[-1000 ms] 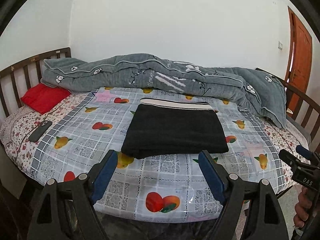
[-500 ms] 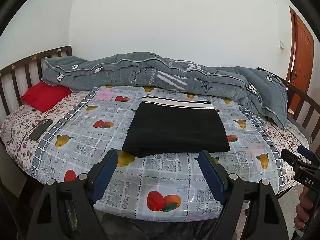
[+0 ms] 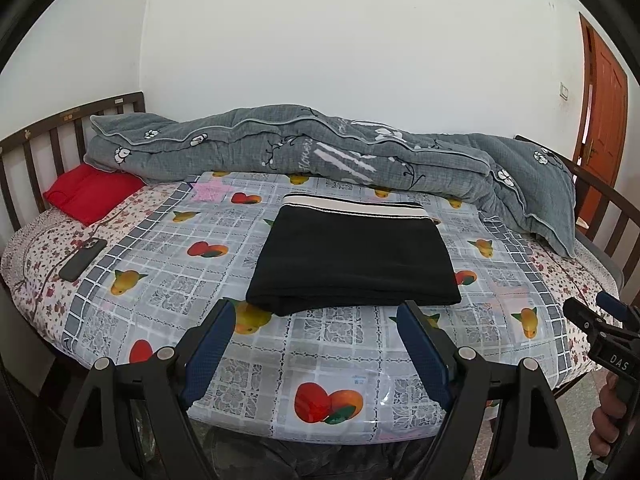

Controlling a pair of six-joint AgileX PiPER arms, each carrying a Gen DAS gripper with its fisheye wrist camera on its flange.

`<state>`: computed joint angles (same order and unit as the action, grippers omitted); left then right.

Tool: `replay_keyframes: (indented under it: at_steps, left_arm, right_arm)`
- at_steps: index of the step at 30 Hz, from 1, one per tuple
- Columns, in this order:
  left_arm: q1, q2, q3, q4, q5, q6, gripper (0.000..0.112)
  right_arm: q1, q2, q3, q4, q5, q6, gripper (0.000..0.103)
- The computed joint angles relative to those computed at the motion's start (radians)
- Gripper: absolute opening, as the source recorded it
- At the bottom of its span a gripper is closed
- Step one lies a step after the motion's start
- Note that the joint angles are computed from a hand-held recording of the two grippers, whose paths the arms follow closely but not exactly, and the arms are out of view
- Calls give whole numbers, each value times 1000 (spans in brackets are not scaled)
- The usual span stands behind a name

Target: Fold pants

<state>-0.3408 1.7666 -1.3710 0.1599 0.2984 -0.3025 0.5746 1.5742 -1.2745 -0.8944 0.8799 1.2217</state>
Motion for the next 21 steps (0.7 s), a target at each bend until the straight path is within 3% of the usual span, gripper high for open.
replay_keyframes:
  at_steps: [21]
  left_arm:
    - [0, -1, 0, 10, 0, -10, 82]
  right_arm:
    - [10, 1, -3, -6, 7, 15, 97]
